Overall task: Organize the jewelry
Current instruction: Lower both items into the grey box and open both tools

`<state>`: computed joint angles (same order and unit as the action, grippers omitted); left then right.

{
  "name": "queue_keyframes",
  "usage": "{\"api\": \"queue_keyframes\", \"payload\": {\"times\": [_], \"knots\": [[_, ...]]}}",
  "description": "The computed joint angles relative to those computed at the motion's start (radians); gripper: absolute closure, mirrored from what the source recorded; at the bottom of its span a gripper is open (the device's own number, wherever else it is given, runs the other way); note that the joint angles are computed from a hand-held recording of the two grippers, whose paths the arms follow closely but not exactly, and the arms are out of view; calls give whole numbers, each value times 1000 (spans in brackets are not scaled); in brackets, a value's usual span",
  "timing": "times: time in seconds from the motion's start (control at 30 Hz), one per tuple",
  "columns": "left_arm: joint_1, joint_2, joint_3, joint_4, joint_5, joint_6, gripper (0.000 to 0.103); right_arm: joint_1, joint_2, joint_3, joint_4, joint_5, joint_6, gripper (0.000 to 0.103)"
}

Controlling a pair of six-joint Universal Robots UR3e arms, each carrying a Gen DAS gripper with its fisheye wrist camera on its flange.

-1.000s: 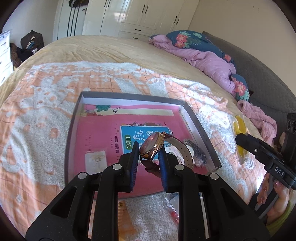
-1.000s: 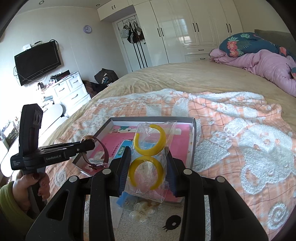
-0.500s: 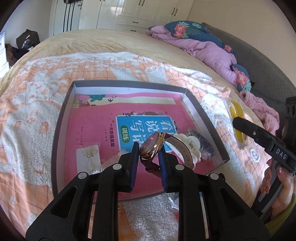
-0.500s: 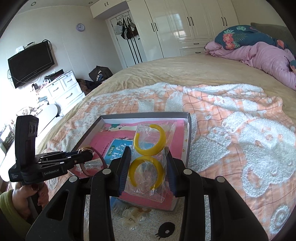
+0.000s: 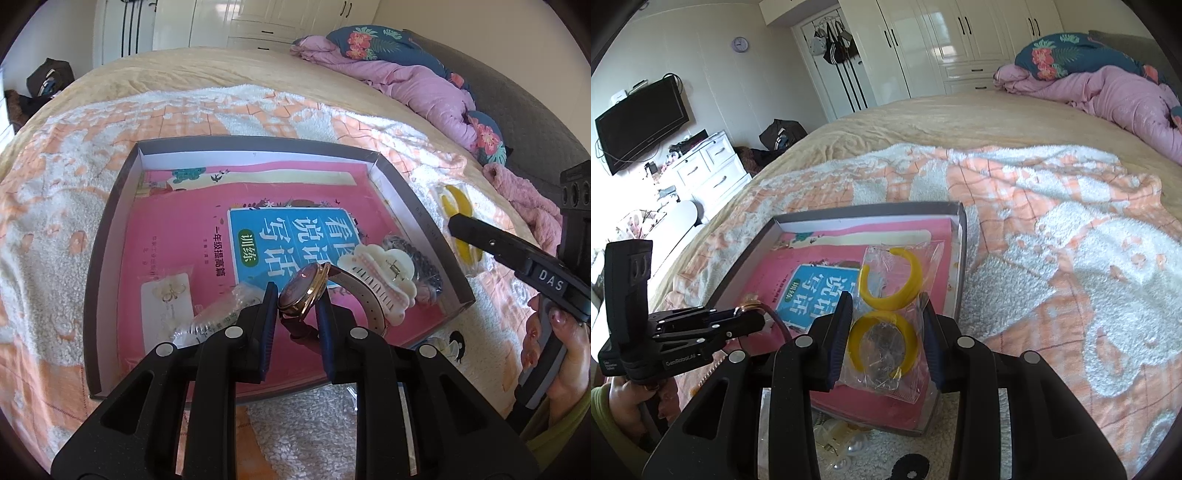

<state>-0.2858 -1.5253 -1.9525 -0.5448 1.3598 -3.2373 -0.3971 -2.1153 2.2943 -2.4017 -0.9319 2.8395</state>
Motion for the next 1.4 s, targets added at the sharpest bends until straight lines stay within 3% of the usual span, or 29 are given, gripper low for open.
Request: {"api": "queue_keyframes", "payload": {"times": [0.6,0.83,0.93,1.23,1.4], "knots": [[11,-15,1,-2,-11,8,90,35,51,37,-37,-46,28,65],[13,-13,1,-5,-14,11,90,14,-1,53,-7,-44,22,49],[13,-14,1,-7,-14,11,90,-15,-67,67,29,-24,10,39],[11,-9,7,-29,-9,17,89,-123,-261,75,229,51,-64,26],[13,6,3,-26,-5,16,72,-188,-353,60,362,96,-115,24]]}}
